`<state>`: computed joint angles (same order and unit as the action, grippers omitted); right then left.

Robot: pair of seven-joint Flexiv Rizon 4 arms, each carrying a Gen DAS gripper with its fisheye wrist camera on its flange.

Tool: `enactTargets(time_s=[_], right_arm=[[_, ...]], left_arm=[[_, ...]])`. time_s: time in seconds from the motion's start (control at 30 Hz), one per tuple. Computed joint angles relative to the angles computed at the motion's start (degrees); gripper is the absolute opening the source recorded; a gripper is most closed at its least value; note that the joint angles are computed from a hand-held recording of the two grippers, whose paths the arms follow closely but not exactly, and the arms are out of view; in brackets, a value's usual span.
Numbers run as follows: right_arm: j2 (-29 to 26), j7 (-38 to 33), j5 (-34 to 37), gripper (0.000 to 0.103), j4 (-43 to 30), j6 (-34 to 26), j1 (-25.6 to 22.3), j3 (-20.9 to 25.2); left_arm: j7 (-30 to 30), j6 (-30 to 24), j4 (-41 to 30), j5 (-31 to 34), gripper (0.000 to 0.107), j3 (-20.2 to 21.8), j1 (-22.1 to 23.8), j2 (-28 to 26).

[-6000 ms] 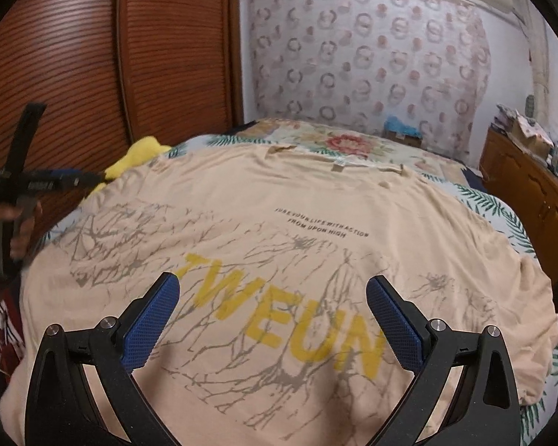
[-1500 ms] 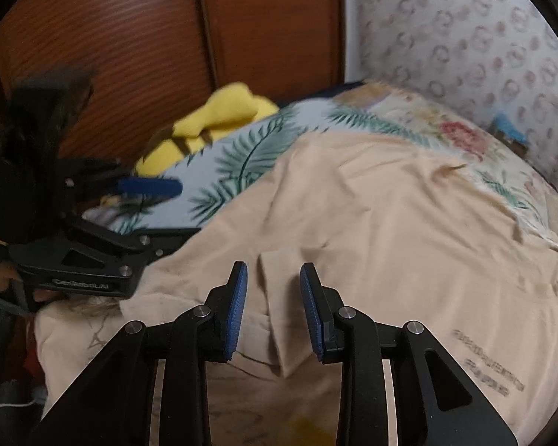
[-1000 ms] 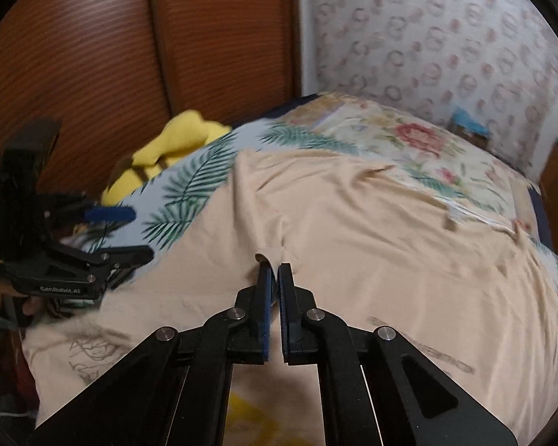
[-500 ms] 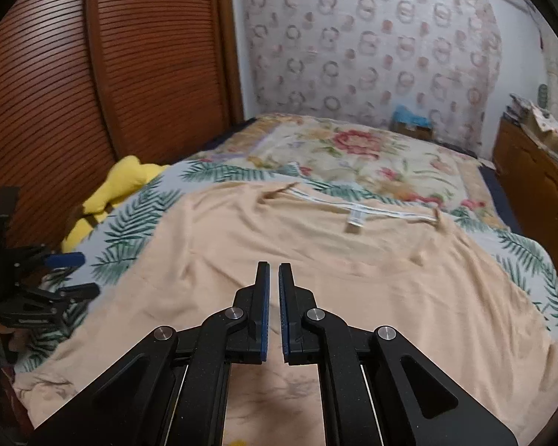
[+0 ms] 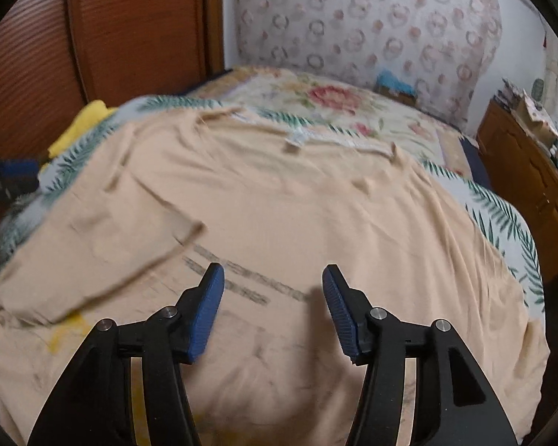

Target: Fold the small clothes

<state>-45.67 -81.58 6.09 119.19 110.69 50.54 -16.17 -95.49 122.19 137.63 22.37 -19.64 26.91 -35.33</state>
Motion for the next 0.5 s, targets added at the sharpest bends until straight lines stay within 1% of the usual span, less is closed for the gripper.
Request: enactTargets(time_s=[0.07, 0.1, 0.2, 0.3, 0.37, 0.4, 0.43, 0.5], right_arm=[[0.1, 0.0, -0.2, 0.056, 0.3, -0.4, -0.8, 0.3], [0.3, -0.1, -0.8, 0.056, 0.4, 0.0, -2.0, 1.3], [0.5, -0.5, -1.0, 0.056, 1.0, 0.7, -3.0, 2.1], [0.1, -1.1, -0.5, 0.057, 1.2, 2.5, -3.6, 2.9], [0.1, -1.4, 0.0, 0.058, 1.1, 2.5, -3.4, 2.8], [-0.1, -1.5, 0.4, 0.059, 1.0, 2.4, -2.9, 2.3], [-0.2, -1.6, 0.7, 0.059, 1.0, 2.3, -2.6, 2.1], [-0.1, -1.7, 1.0, 0.061, 0.9, 2.2, -2.7, 2.3]], left_arm=[[-0.1, -3.1, -2.3, 0.1, 0.054, -2.7, 1.4, -0.9], [0.1, -4.1, -3.1, -0.5, 0.054, -3.1, 1.2, -1.2], [1.5, -7.4, -5.6, -3.8, 0.051, -2.9, -1.0, -2.2], [3.2, -9.6, -7.0, -6.0, 0.044, -3.8, -1.1, -3.6], [4.7, -10.1, -7.3, -7.7, 0.036, -2.4, -3.1, -3.4], [5.2, -10.3, -7.3, -8.4, 0.029, -2.0, -3.6, -3.2], [5.6, -10.3, -7.1, -8.8, 0.016, -2.1, -3.6, -3.1], [6.4, -9.5, -6.4, -7.9, 0.004, -4.2, -0.9, -3.6]])
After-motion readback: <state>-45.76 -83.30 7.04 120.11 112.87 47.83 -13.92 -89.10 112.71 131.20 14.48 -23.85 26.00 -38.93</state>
